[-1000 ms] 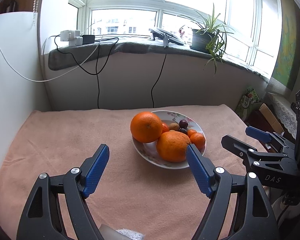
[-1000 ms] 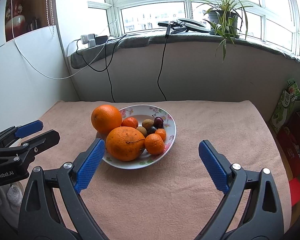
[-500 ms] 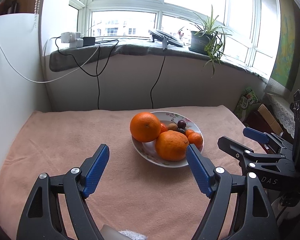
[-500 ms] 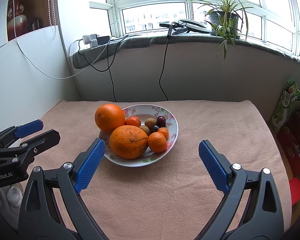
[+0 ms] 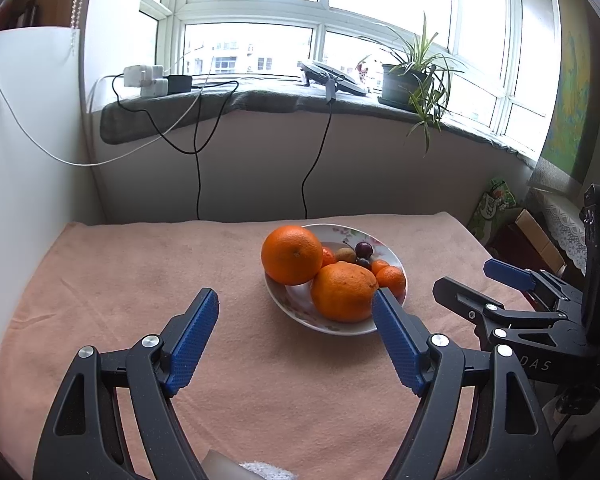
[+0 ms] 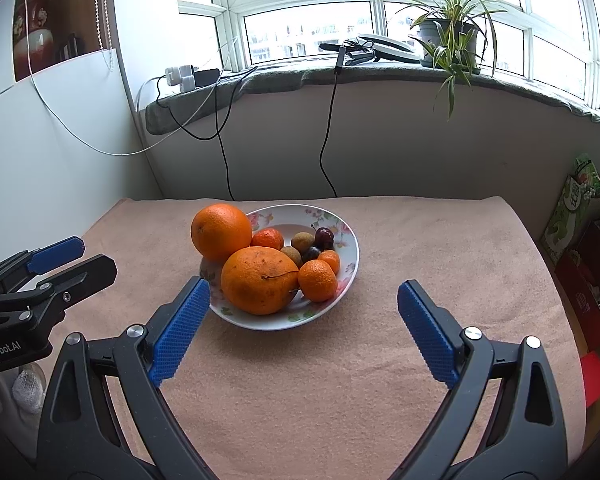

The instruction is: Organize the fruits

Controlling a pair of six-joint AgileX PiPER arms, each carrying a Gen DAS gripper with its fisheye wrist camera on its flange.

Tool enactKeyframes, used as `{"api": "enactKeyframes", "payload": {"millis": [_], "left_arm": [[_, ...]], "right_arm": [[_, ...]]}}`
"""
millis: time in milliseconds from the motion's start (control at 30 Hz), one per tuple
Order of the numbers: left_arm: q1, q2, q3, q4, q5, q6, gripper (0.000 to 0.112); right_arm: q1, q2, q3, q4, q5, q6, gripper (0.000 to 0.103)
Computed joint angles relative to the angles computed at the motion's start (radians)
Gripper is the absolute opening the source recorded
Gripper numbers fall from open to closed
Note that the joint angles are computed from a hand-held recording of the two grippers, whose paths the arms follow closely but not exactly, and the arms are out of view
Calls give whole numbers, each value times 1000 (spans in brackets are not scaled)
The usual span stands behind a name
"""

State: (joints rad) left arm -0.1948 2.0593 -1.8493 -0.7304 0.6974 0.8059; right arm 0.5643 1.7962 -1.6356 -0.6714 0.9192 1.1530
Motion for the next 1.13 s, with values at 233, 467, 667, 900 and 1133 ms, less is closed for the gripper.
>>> {"api": "enactKeyframes", "payload": {"millis": [233, 467, 667, 900, 1133], "left_arm": [[-4, -1, 4, 6, -3, -5, 79], [-9, -5, 8, 9, -7, -7, 79], [-9, -4, 6, 12, -5, -11, 79], [-4, -6, 13, -11, -7, 8, 79], [-6, -9, 18, -12, -10, 10, 79]], "right_arm": [[0, -2, 3, 1, -1, 3, 97], [-2, -2, 5, 1, -2, 6, 97], [-2, -3, 11, 1, -1, 16, 97], [-5, -5, 18, 11, -5, 19, 97], [-15, -5, 24, 15, -10, 24, 97]]}}
